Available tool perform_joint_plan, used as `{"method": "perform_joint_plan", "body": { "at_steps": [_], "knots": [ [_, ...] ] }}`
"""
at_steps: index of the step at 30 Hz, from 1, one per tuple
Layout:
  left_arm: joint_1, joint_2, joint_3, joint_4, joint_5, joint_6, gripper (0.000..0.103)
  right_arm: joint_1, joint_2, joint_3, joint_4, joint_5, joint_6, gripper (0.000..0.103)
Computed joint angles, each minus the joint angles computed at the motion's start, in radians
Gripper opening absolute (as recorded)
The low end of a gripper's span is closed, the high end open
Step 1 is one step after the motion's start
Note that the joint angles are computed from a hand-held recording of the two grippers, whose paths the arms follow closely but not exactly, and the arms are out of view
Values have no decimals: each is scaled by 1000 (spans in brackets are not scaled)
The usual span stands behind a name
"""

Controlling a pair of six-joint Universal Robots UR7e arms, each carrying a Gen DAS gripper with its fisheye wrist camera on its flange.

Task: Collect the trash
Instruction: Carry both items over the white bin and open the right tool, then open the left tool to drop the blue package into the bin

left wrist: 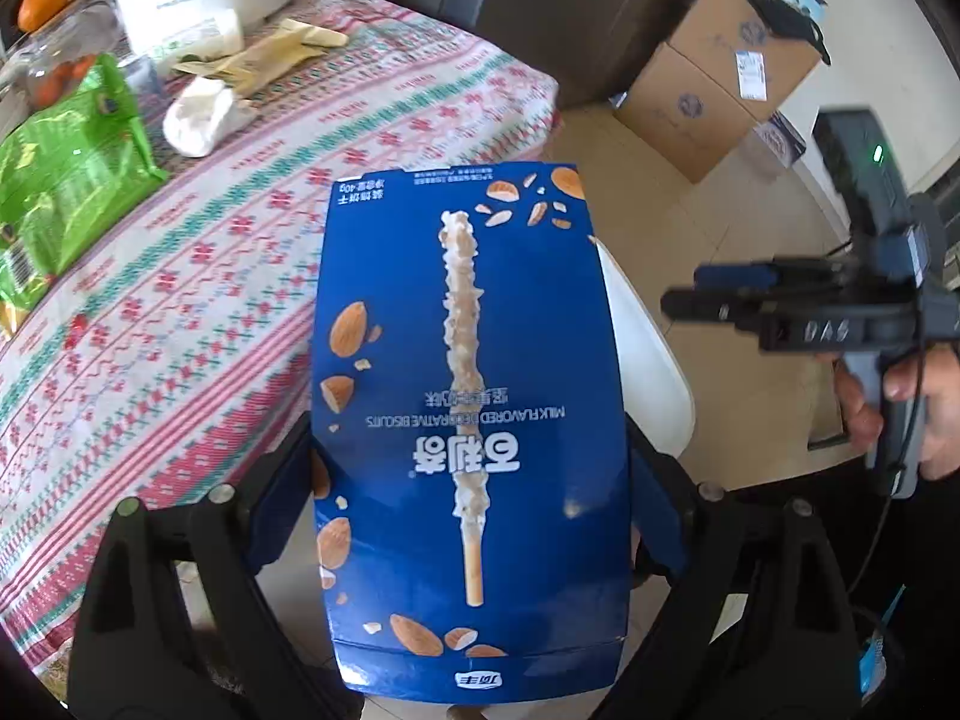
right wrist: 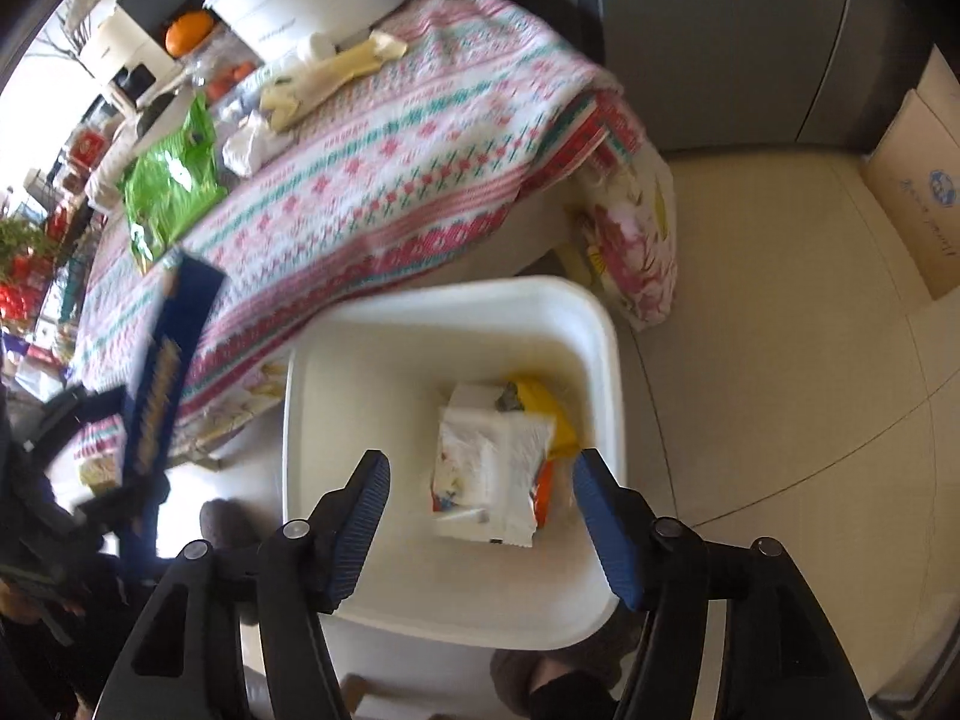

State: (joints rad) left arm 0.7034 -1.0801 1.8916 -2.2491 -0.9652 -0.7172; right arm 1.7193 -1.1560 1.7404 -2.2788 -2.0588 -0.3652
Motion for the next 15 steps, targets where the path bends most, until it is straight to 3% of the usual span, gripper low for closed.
{"method": "perform_joint_plan", "body": {
  "at_steps": [15],
  "knots": [
    [31, 184, -88, -102, -63, 149, 92, -27, -25, -14, -62, -21, 19, 69]
  ]
}}
